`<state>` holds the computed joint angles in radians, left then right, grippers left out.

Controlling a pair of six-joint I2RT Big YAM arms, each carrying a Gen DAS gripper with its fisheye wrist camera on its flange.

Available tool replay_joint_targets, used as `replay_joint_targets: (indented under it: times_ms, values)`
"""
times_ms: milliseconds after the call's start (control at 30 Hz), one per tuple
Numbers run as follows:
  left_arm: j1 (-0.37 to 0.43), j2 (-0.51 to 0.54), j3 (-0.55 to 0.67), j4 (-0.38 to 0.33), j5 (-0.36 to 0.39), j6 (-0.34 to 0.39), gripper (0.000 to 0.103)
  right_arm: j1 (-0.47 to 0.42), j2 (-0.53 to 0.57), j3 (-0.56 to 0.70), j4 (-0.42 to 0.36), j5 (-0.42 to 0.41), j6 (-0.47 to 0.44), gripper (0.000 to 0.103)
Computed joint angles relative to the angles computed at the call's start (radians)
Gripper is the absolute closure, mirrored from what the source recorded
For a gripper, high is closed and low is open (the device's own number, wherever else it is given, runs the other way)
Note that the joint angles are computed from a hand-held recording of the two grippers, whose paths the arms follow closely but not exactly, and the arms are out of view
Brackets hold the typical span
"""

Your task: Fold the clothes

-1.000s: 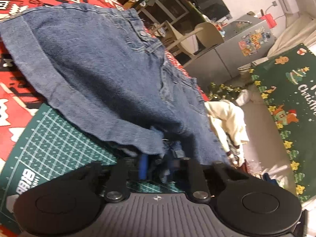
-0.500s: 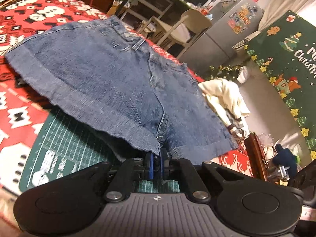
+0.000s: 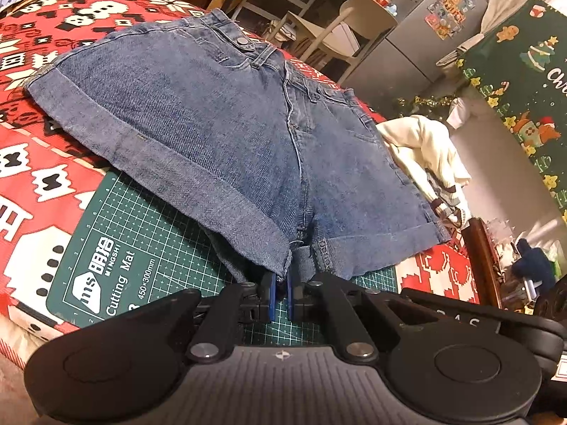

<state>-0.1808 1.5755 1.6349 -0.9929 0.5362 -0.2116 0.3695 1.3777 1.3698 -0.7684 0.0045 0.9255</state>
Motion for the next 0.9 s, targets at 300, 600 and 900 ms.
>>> replay_joint_targets:
  times_ms: [300, 600, 900]
  values:
    - [0.012, -0.018, -0.023, 0.030, 0.041, -0.021, 0.087, -0.001, -0.028, -0.005, 0.000, 0.042, 0.021, 0.091]
    - [0.010, -0.029, -0.028, -0.010, 0.056, 0.020, 0.081, -0.131, -0.127, 0.027, -0.069, 0.181, 0.039, 0.075]
    - [-0.046, -0.031, -0.038, 0.043, -0.028, 0.116, 0.083, -0.445, -0.136, 0.004, -0.134, 0.071, 0.036, 0.074]
